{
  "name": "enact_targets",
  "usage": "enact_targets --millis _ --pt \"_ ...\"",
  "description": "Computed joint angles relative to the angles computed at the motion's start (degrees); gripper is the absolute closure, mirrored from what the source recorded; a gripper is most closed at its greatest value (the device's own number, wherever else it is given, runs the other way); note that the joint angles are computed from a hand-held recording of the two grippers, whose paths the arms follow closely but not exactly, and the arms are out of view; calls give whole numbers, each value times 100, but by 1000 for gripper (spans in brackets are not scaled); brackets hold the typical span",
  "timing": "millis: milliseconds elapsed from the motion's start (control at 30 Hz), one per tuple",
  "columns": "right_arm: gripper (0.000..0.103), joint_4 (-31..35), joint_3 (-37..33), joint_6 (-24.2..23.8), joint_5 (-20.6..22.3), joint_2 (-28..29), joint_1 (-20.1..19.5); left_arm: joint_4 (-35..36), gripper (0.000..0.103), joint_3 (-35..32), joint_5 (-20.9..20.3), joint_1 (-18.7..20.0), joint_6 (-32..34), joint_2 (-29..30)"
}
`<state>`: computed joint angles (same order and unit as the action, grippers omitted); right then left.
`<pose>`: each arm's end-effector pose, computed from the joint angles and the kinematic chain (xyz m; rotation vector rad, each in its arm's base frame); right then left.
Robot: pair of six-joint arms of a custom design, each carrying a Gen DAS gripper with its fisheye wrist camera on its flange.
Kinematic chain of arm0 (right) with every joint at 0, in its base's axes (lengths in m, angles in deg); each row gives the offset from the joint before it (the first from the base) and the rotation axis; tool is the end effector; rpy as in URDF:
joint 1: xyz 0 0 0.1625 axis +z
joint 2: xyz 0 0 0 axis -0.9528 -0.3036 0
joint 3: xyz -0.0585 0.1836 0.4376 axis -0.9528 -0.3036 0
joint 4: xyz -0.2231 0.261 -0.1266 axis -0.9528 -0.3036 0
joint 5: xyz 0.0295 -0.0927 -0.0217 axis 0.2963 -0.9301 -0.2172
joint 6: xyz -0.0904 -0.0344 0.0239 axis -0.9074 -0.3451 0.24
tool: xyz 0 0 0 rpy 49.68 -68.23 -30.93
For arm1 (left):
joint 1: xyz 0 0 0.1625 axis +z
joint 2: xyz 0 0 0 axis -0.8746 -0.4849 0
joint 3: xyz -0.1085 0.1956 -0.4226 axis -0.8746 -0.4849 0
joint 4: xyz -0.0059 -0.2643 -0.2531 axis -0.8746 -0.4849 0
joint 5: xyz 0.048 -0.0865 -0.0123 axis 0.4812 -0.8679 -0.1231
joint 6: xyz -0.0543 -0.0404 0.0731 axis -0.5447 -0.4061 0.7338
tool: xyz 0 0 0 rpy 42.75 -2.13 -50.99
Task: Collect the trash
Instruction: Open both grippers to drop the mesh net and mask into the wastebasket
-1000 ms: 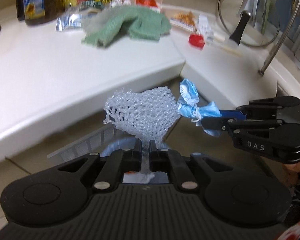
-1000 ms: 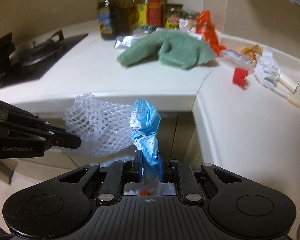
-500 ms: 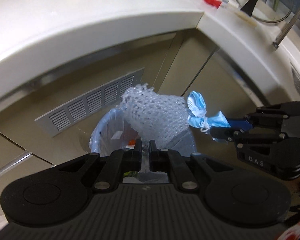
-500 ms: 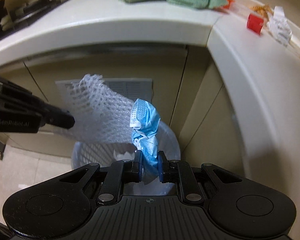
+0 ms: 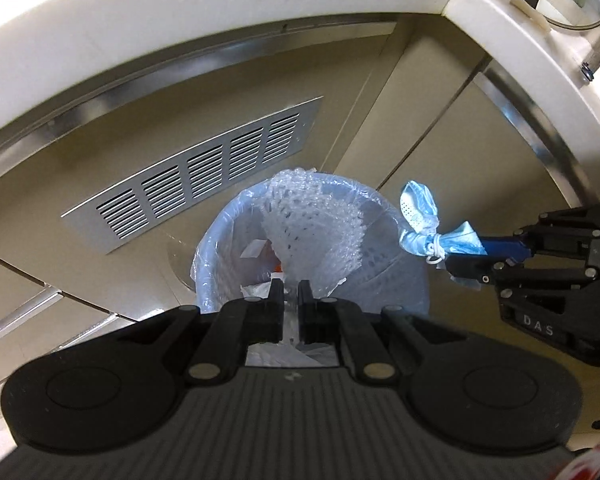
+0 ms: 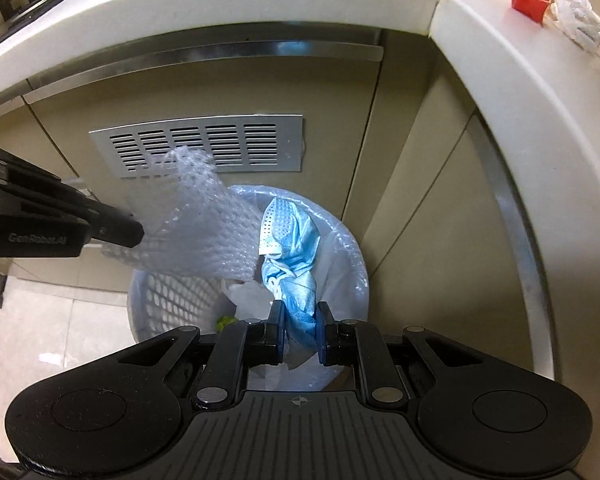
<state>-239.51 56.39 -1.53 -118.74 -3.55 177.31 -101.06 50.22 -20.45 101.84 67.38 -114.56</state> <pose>0.1598 -0.3440 0.2466 0.2679 -2.3699 0.4787 -0.2723 -0.4607 0.1215 0.9736 2.5652 -0.1000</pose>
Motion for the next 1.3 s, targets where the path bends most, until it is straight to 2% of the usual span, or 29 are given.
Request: enact_targets --millis 433,467,500,533,567,800,1000,1233,1300 --pt "88 104 -45 73 106 45 -156 -5 96 -47 16 80 -117 248" --pt "88 110 -47 94 104 57 -161 -37 90 -33 54 68 -154 278" --pt "88 72 -35 90 112 81 -184 -58 70 -20 107 51 -199 298" --pt "87 80 -34 99 121 79 -198 -100 60 2 165 33 -246 309" --pt "87 81 -32 112 132 83 -211 -171 54 26 184 28 -265 316" --pt "87 12 -20 99 240 144 -291 -62 55 39 181 43 -322 251" --pt "87 -274 36 -88 354 228 -339 -18 55 95 242 64 -351 127" --pt "87 -727 34 -93 566 382 -363 8 54 180 325 78 -406 -11" --pt "71 -790 23 -40 619 424 -387 16 55 198 332 83 -397 -46"
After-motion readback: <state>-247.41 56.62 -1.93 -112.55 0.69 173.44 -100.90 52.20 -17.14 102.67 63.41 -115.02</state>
